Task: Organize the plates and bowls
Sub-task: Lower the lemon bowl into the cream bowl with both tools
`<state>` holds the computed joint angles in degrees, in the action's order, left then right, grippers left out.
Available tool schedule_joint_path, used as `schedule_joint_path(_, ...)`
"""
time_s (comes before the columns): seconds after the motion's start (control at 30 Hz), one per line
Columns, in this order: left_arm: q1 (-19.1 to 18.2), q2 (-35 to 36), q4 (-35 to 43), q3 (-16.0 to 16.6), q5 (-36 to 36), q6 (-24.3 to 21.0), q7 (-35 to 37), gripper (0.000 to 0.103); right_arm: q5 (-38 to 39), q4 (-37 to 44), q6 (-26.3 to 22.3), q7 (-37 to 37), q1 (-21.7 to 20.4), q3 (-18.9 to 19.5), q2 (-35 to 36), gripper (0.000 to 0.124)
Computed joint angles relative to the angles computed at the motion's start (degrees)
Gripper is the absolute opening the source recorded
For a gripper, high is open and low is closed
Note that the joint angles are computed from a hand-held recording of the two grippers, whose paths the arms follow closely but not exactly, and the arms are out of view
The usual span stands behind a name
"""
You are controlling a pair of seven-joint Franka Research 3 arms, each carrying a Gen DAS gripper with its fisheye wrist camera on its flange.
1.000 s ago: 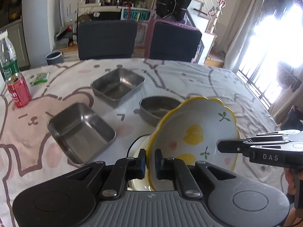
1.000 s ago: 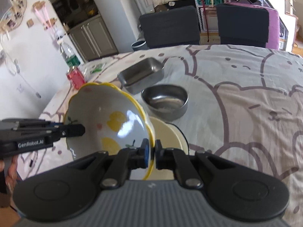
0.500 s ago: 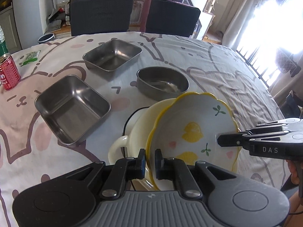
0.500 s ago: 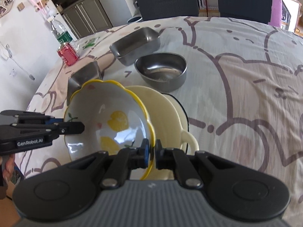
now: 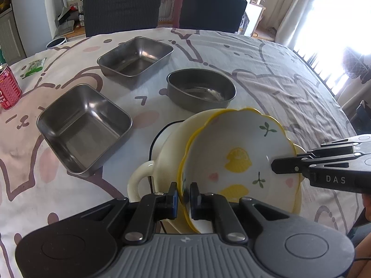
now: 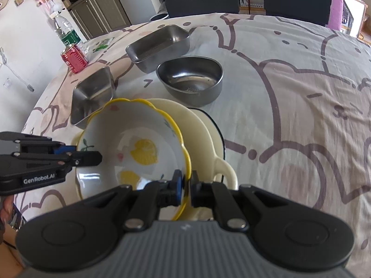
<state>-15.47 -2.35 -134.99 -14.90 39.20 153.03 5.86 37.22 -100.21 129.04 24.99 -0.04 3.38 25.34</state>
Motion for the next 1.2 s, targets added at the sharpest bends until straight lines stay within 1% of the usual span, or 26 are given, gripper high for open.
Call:
schedule_joint_path(0.23, -0.3, 0.9, 0.6, 0.1, -0.9, -0.6, 1.2, 0.012, -1.2, -0.3, 1.0, 0.5, 0.6, -0.1, 0.2, 0.01)
schedule_joint_path(0.67, -0.4, 1.8, 1.4, 0.6, -1.0, -1.1, 1.2, 0.012, -3.0, -0.8, 3.1, 1.8, 1.5, 0.0, 0.4, 0.013)
schedule_joint_path(0.83, -0.1, 1.9, 1.2, 0.9, -0.9, 0.0, 1.1, 0.012, -3.4, -0.3, 2.7, 3.2, 1.6, 0.1, 0.7, 0.015)
schedule_joint_path(0.93, 0.0, 1.8, 0.8, 0.9, -1.2, 0.7, 1.5, 0.012, -3.3, 0.7, 1.5, 4.2, 1.4, 0.1, 1.4, 0.018)
schedule_joint_path(1.07, 0.2, 1.5, 0.4, 1.0, -2.5, 1.5, 2.1, 0.012, -3.3, 1.4, 0.6, 5.0, 1.2, 0.2, 1.7, 0.022)
schedule_joint_path(1.2, 0.3, 1.2, 0.2, 0.9, -3.9, 1.7, 2.4, 0.012, -3.5, 1.6, 0.3, 5.5, 1.3, 0.1, 1.8, 0.022)
